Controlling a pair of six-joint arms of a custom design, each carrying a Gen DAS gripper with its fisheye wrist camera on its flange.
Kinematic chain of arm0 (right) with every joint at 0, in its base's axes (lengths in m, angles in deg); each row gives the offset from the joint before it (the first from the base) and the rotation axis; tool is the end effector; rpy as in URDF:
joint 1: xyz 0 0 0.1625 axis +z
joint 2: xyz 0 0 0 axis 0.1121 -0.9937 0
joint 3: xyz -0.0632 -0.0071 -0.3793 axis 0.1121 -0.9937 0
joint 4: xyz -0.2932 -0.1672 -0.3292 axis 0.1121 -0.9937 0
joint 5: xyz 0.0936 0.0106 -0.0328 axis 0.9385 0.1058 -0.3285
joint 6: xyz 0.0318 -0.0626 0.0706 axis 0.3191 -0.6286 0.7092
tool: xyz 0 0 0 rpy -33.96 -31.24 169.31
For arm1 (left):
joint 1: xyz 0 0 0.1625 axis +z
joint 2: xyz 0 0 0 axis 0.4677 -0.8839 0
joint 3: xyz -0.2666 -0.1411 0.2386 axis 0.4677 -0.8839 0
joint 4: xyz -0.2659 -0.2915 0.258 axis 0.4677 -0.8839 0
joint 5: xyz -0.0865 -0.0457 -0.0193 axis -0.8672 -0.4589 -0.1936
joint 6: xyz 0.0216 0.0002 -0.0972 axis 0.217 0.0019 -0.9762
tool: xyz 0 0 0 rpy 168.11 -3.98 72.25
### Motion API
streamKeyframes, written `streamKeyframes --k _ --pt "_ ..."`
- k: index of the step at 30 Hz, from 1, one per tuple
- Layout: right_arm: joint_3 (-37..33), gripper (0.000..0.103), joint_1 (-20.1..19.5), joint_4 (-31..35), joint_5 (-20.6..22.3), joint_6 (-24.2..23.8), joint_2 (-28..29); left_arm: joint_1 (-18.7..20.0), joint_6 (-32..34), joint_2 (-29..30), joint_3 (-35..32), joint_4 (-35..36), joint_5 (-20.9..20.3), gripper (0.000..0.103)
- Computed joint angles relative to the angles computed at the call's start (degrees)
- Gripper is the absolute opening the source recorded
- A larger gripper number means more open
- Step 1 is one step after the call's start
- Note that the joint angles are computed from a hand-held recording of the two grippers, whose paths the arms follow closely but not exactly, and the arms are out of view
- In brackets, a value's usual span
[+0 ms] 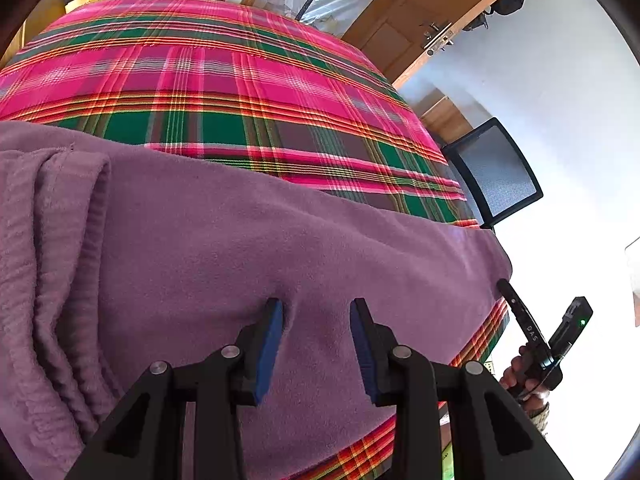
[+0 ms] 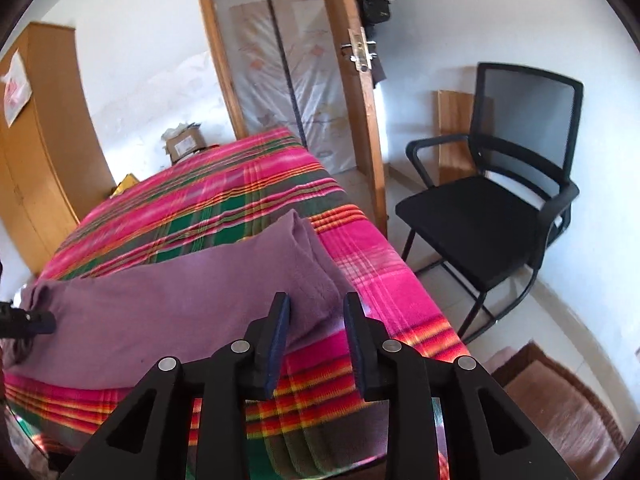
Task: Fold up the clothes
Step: 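Move the right gripper to the purple pant leg end and close on it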
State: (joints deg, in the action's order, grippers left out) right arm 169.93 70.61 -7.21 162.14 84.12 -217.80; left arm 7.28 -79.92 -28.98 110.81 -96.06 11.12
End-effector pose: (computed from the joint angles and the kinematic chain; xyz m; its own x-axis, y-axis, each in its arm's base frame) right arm 0.0395 -0.2454 0.3115 -0.7556 0.4093 0.5114 -0.2924 0.4878 -0.8225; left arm -0.3653 -0.4557 0.0966 -0.9267 0.3128 -0.2085 0.3545 0.9117 -0.2078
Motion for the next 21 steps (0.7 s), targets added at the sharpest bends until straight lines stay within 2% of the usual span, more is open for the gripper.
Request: streamKeyframes --k 1,5,8,14,17,19,20,21 --pt "-0.4 0.029 0.1 -0.1 0.1 -0.6 1.0 0.1 0.0 0.0 0.1 -0.1 -0.1 0.035" --pt "-2.3 0.032 3.0 -1.8 5.2 -3.1 5.7 0.1 0.1 0.0 0.1 -0.4 -0.1 0.035" --pt "-2.8 0.034 4.0 -2.7 7.2 -4.2 6.6 0.1 0.2 0.0 0.1 -0.4 -0.1 0.035" --pt "-3.2 0.034 1.4 -0.2 1.9 -6.4 5.6 0.5 0.2 -0.1 0.2 -0.8 -0.6 0.036" --pt "-3.3 0.024 0.9 0.9 2.3 -5.0 3.9 0.5 0.1 -0.1 0.3 -1.1 -0.7 0.036" --pt "-3.5 0.013 0.8 1.5 2.8 -3.9 2.9 0.4 0.0 0.0 0.2 -0.8 -0.5 0.036" --pt "-3.7 0.012 2.2 0.8 5.7 -3.7 3.3 0.3 -0.1 0.0 0.1 -0.6 -0.4 0.036" --pt "-4.0 0.007 4.4 -1.0 11.0 -4.0 4.8 0.3 -0.1 0.1 0.0 -0.5 -0.2 0.036"
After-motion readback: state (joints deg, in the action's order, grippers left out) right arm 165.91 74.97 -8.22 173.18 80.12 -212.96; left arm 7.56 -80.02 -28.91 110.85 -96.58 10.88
